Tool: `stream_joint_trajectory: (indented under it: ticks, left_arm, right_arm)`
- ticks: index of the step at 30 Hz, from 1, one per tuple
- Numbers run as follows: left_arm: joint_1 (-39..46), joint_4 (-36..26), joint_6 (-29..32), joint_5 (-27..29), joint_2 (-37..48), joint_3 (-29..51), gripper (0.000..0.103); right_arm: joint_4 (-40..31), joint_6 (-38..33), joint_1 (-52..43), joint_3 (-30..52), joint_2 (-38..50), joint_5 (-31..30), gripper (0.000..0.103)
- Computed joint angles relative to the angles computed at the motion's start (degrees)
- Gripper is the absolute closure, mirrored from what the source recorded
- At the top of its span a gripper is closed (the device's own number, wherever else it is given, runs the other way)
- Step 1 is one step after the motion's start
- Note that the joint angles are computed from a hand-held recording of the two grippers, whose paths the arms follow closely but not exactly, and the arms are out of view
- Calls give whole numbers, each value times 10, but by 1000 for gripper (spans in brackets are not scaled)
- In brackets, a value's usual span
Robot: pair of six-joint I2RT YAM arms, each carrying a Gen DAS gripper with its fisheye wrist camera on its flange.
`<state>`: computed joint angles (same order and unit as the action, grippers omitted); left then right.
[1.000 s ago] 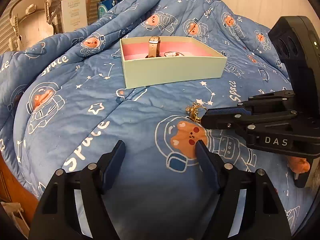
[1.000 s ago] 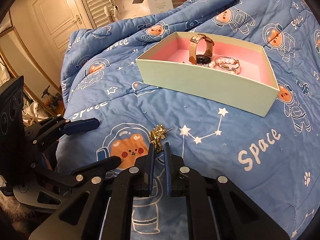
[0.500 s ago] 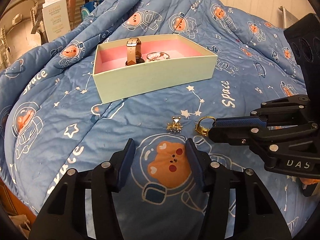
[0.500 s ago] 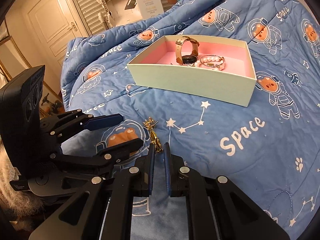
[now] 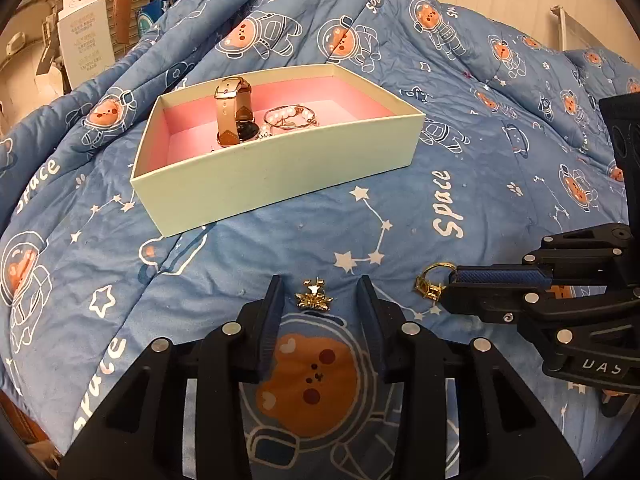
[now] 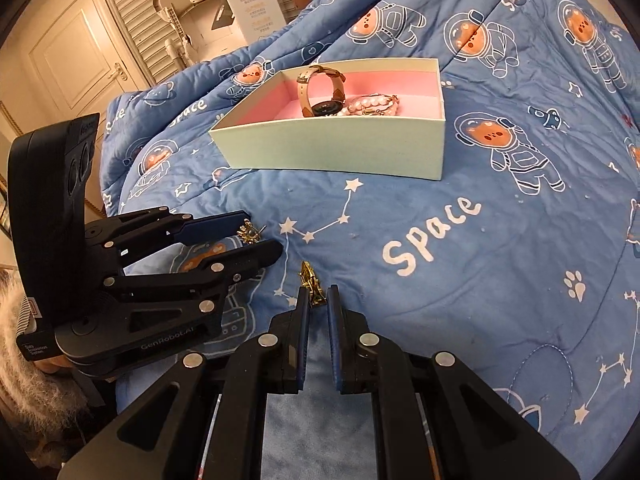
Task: Organize jewelry
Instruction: 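Carry the star charm and earring toward the pink box with both tools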
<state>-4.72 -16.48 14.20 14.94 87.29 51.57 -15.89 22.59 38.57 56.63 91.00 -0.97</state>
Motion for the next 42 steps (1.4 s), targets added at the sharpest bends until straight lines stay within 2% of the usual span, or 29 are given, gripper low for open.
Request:
stream_joint_trajectory:
  ticks: [4,6,16,22,24,42]
  left_arm:
    - [6,-10,-9,13,15,16,73]
    - [8,-11,-10,13,15,17,79]
    - [16,0,-12,16,-11,-14,79]
    - [10,11,-10,-5,-33,-36,79]
    - [10,14,-10,-6,-39,-44,84]
    - [27,-16,-20,34,-63,-40,85]
  right_arm:
    - [1,2,-1,-4,-3,0,94]
    - [1,3,-2,-3,-3,0,94]
    - [3,25,0,-14,-14,10,94]
    - [13,30,-3,-22,-15,5,94]
    - [14,30,-3,-22,-15,5,94]
    - [10,30,13,-4,-19,11,94]
